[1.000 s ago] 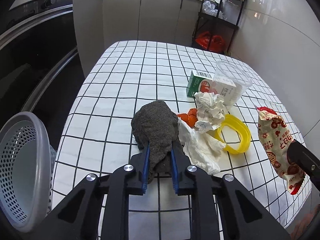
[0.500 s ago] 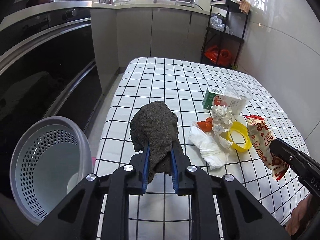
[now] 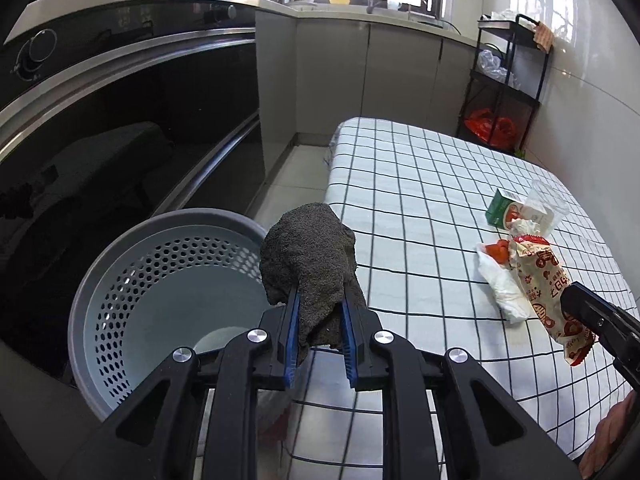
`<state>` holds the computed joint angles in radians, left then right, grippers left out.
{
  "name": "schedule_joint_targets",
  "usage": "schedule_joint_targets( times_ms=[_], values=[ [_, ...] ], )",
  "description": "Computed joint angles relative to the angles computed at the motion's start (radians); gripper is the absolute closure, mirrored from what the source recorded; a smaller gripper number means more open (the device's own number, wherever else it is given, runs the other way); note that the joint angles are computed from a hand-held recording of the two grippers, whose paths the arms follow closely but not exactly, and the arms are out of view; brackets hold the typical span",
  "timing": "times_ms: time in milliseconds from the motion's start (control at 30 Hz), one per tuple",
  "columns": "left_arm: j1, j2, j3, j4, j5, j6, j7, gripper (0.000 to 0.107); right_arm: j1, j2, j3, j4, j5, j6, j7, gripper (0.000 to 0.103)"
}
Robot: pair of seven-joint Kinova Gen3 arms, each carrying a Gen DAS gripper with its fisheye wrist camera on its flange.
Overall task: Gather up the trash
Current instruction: 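Carry the wrapper and grey cloth over the wastebasket with both tools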
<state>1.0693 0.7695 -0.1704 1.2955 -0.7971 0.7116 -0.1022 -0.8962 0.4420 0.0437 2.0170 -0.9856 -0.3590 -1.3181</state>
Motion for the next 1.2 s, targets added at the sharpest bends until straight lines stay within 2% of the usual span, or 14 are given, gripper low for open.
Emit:
schedule_joint_targets(
  times_ms=[133, 300, 567, 900, 1200],
  values=[
    [0.015, -0.026, -0.031, 0.065, -0.030, 0.013, 0.063, 0.089, -0.002, 0.034, -0.007, -0.066, 0.032, 0.046, 0.002, 0.082],
    [-0.004, -0.069, -0.032, 0.155, -0.068, 0.008, 0.144, 0.089, -0.068, 0.081, 0.063, -0.175, 0.053, 0.133, 0.019, 0.082],
    [-0.058, -0.111, 0.006, 0.244, -0.114, 0.048, 0.242, 0.089, -0.169, 0.172, 0.200, -0.366, 0.122, 0.295, -0.003, 0.082],
    [-0.124, -0.127, 0.056, 0.296, -0.119, 0.053, 0.278, 0.089, -0.166, 0.325, 0.270, -0.663, 0.281, 0.548, -0.103, 0.082],
    [-0.153, -0.106, 0.074, 0.262, -0.075, 0.068, 0.228, 0.089, -0.100, 0.405, 0.209, -0.805, 0.393, 0.667, -0.186, 0.082]
  ],
)
